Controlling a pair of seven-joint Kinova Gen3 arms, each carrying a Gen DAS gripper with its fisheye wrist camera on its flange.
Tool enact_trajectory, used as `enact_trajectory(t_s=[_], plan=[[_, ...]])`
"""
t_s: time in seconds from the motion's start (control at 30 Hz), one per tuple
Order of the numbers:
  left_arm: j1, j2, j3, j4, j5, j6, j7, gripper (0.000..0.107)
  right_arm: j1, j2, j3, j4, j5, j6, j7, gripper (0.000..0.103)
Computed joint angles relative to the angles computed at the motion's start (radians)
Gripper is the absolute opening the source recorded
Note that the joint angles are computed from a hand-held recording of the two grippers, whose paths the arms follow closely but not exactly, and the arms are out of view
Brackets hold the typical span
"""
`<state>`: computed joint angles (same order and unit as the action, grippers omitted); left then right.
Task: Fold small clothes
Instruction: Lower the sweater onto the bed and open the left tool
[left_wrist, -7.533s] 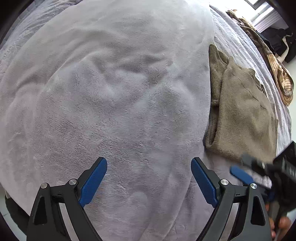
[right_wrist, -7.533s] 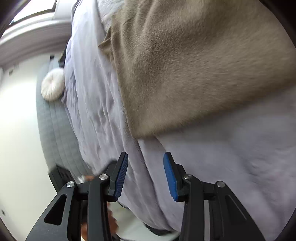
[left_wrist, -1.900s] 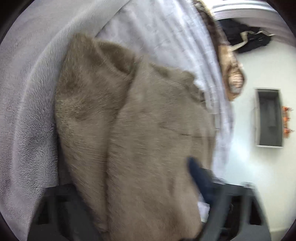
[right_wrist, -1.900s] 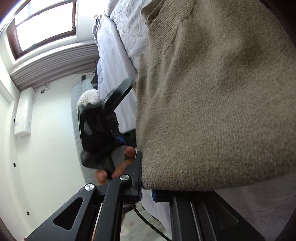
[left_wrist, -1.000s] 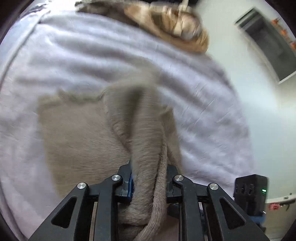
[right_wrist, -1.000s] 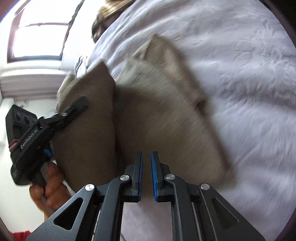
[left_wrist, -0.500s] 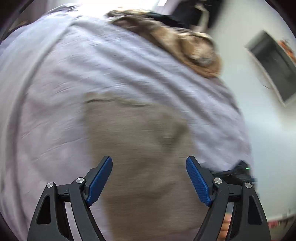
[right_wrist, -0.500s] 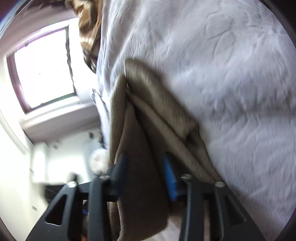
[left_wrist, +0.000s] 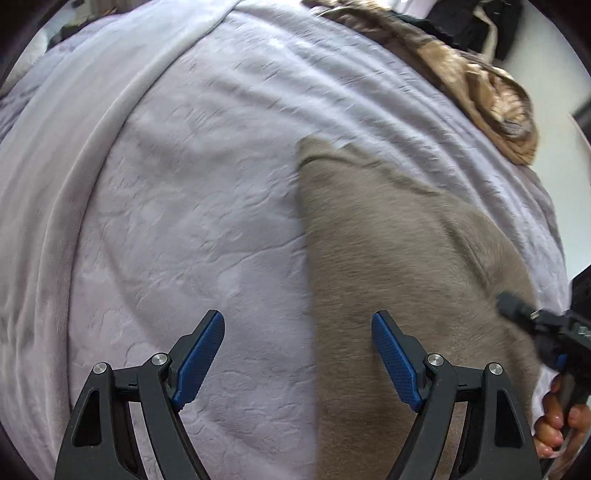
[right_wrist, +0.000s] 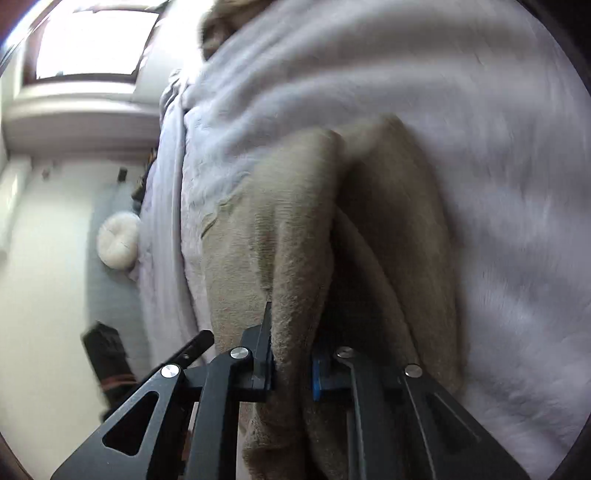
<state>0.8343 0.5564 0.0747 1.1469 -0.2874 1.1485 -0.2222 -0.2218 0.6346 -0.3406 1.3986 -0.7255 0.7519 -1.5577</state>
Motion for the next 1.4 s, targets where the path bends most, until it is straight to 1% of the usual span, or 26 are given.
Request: enact_trajectory(t_s=[0.1, 0.13, 0.2, 0.3, 0.33, 0.4, 0.43, 0.47, 0.53, 0.6, 0.67, 0.7, 0.73, 0.77, 0.8, 0.83, 0.9, 0.97, 1.03, 1.07, 1.13, 1.17, 1.23, 1.27, 1.3, 1.4], plan=[[0.009, 0.034, 0.004, -0.061, -0.02, 0.031, -0.048, 0.083, -0.007, -0.091, -0.016, 0.057, 0.027, -0.113, 0.081, 0.014], [0.006, 0.053, 0.006, -0.088, -0.016, 0.047, -0.065, 0.083, -0.003, -0.111, -0.018, 0.084, 0.032, -0.14, 0.084, 0.014], [0.004, 0.082, 0.005, -0.109, -0.002, 0.044, -0.088, 0.083, 0.014, -0.125, -0.02, 0.125, 0.053, -0.155, 0.047, 0.014], [0.012, 0.106, -0.009, -0.122, 0.007, 0.048, -0.097, 0.093, -0.022, -0.096, 0.053, 0.141, 0.123, -0.132, -0.075, 0.016], [0.01, 0.1, -0.009, -0.12, 0.015, 0.049, -0.099, 0.093, -0.016, -0.09, 0.053, 0.148, 0.14, -0.13, -0.104, 0.019], [0.011, 0.095, -0.009, -0.134, 0.02, 0.082, -0.116, 0.093, -0.056, -0.124, 0.108, 0.167, 0.202, -0.117, -0.185, 0.023], [0.016, 0.095, -0.01, -0.148, 0.017, 0.11, -0.126, 0.093, -0.095, -0.147, 0.154, 0.166, 0.243, -0.094, -0.226, 0.037], [0.024, 0.094, -0.012, -0.167, 0.009, 0.151, -0.14, 0.093, -0.132, -0.171, 0.201, 0.174, 0.284, -0.064, -0.262, 0.044], [0.044, 0.078, -0.022, -0.172, 0.001, 0.193, -0.16, 0.093, -0.179, -0.197, 0.258, 0.161, 0.339, -0.005, -0.302, 0.044], [0.05, 0.049, -0.007, -0.14, 0.0, 0.181, -0.151, 0.093, -0.159, -0.243, 0.24, 0.174, 0.329, 0.014, -0.296, 0.044], [0.06, 0.041, 0.005, -0.126, 0.005, 0.175, -0.147, 0.093, -0.084, -0.303, 0.158, 0.221, 0.258, 0.002, -0.231, 0.042], [0.069, 0.043, 0.01, -0.123, 0.007, 0.175, -0.142, 0.093, -0.058, -0.325, 0.123, 0.24, 0.232, 0.001, -0.193, 0.037], [0.072, 0.05, 0.014, -0.124, 0.013, 0.175, -0.139, 0.093, -0.052, -0.344, 0.099, 0.251, 0.221, 0.001, -0.166, 0.028], [0.075, 0.066, 0.019, -0.13, 0.028, 0.18, -0.128, 0.093, -0.063, -0.361, 0.085, 0.252, 0.227, 0.006, -0.153, 0.023], [0.075, 0.082, 0.025, -0.13, 0.05, 0.177, -0.112, 0.093, -0.089, -0.371, 0.09, 0.258, 0.249, 0.005, -0.157, 0.018], [0.078, 0.089, 0.026, -0.119, 0.062, 0.162, -0.098, 0.093, -0.133, -0.368, 0.102, 0.247, 0.287, 0.015, -0.178, 0.017], [0.082, 0.095, 0.027, -0.088, 0.087, 0.134, -0.065, 0.093, -0.225, -0.326, 0.157, 0.203, 0.368, 0.058, -0.217, 0.015], [0.076, 0.072, 0.033, -0.041, 0.111, 0.099, -0.045, 0.094, -0.295, -0.274, 0.232, 0.204, 0.433, 0.101, -0.245, 0.0], [0.066, 0.056, 0.048, -0.028, 0.132, 0.108, -0.053, 0.093, -0.29, -0.261, 0.248, 0.23, 0.433, 0.096, -0.313, 0.0], [0.066, 0.054, 0.055, -0.036, 0.135, 0.132, -0.064, 0.093, -0.26, -0.274, 0.231, 0.26, 0.409, 0.075, -0.335, 0.0], [0.068, 0.057, 0.064, -0.068, 0.143, 0.188, -0.083, 0.093, -0.186, -0.3, 0.177, 0.286, 0.389, 0.076, -0.343, 0.0], [0.073, 0.06, 0.065, -0.091, 0.146, 0.224, -0.085, 0.093, -0.176, -0.313, 0.168, 0.287, 0.403, 0.09, -0.361, 0.0], [0.085, 0.069, 0.065, -0.138, 0.15, 0.289, -0.086, 0.093, -0.195, -0.327, 0.174, 0.268, 0.454, 0.145, -0.427, 0.001], [0.092, 0.067, 0.066, -0.153, 0.152, 0.308, -0.087, 0.093, -0.214, -0.332, 0.189, 0.251, 0.48, 0.184, -0.462, 0.007], [0.099, 0.062, 0.067, -0.163, 0.154, 0.32, -0.087, 0.093, -0.219, -0.328, 0.188, 0.237, 0.49, 0.207, -0.481, 0.007], [0.117, 0.057, 0.075, -0.198, 0.164, 0.358, -0.096, 0.093, -0.171, -0.365, 0.155, 0.258, 0.456, 0.246, -0.46, 0.008]])
